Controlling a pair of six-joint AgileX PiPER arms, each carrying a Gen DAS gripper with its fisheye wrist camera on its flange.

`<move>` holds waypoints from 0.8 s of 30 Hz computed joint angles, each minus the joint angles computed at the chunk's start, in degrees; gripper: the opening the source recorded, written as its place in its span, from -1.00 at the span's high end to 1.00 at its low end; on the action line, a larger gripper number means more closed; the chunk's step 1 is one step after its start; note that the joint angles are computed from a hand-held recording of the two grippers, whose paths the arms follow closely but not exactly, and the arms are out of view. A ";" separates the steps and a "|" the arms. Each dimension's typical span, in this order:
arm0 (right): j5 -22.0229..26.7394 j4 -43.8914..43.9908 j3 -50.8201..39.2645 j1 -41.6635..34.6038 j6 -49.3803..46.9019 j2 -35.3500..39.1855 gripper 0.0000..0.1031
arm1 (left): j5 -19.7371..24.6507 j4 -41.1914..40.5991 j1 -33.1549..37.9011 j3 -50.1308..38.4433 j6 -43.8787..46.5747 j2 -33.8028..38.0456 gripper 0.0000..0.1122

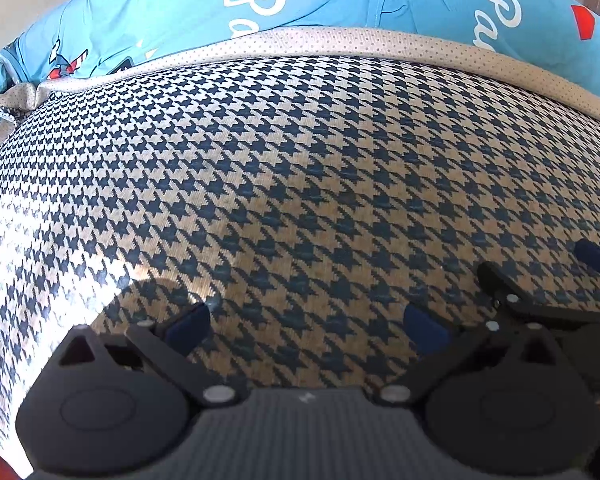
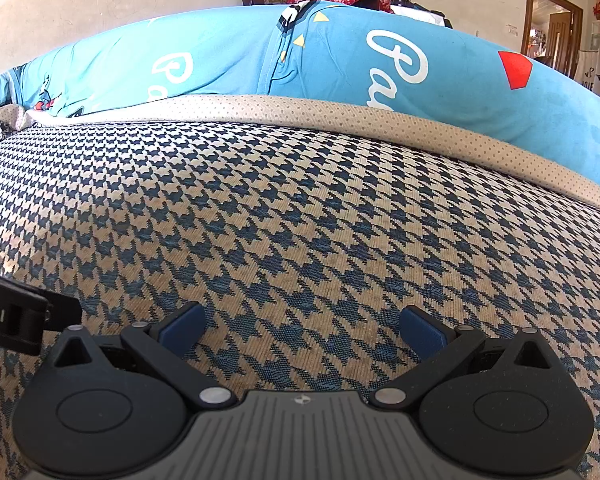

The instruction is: Fold clothes

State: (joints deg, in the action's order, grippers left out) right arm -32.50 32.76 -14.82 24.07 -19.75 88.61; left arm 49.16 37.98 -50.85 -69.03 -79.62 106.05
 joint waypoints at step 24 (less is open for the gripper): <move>1.05 1.13 -0.35 0.01 -1.36 -0.88 -1.00 | -6.77 4.87 -0.68 15.68 -3.72 -14.38 -0.84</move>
State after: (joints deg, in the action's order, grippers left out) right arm -31.46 33.89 -15.17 24.08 -21.12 87.73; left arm 42.39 42.85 -51.53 -53.35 -83.34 91.67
